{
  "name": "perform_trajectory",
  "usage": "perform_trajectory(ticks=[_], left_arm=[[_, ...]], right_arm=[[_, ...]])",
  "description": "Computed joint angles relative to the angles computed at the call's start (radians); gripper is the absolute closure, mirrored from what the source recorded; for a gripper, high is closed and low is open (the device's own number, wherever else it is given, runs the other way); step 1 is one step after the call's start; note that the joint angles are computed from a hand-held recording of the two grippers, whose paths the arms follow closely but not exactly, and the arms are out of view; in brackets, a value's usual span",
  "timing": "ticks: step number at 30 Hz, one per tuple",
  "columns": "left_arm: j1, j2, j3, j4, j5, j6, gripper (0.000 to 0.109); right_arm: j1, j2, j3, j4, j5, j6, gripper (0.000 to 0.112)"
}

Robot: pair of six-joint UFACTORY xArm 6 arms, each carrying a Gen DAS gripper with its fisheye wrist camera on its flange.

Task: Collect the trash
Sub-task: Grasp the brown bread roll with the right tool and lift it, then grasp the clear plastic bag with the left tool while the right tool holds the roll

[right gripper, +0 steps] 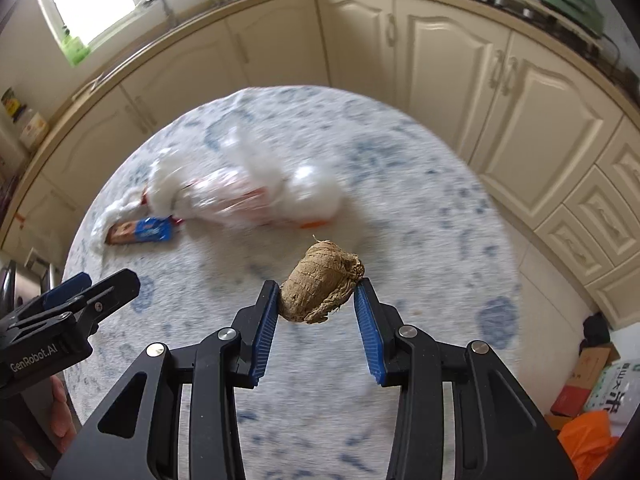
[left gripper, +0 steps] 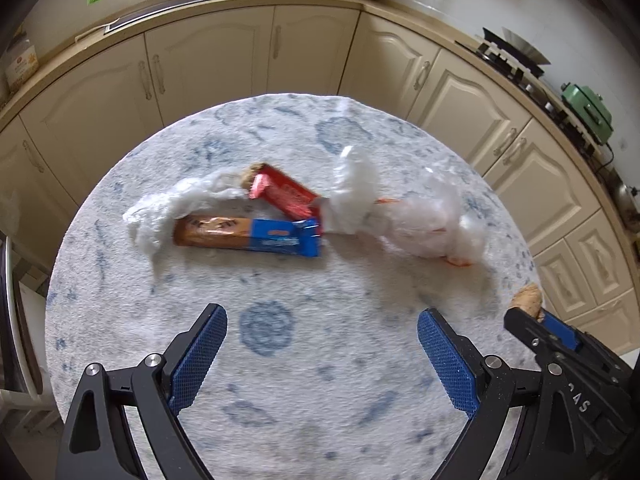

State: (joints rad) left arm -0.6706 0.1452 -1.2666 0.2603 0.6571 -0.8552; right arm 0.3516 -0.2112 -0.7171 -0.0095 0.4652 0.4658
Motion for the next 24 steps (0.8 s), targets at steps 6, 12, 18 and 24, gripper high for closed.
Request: perform_trajectory(ticks=[6, 12, 18, 24], left_arm=[[-0.043, 0.155, -0.198, -0.014, 0.063, -0.017, 0.015], [-0.035, 0.356, -0.476, -0.091, 0.15, -0.086, 0.015], [-0.039, 0.527, -0.731, 0.012, 0.301, -0.304, 0.017], [-0.031, 0.686, -0.931, -0.07, 0.371, -0.293, 0.032]], right_arm=[[-0.098, -0.001, 0.011, 0.035, -0.021, -0.087, 0.073], [-0.161, 0.072, -0.037, 0.125, -0.059, -0.23, 0.073], [-0.181, 0.154, -0.114, 0.22, -0.074, -0.395, 0.073], [-0.197, 0.228, -0.176, 0.28, -0.078, -0.478, 0.073]])
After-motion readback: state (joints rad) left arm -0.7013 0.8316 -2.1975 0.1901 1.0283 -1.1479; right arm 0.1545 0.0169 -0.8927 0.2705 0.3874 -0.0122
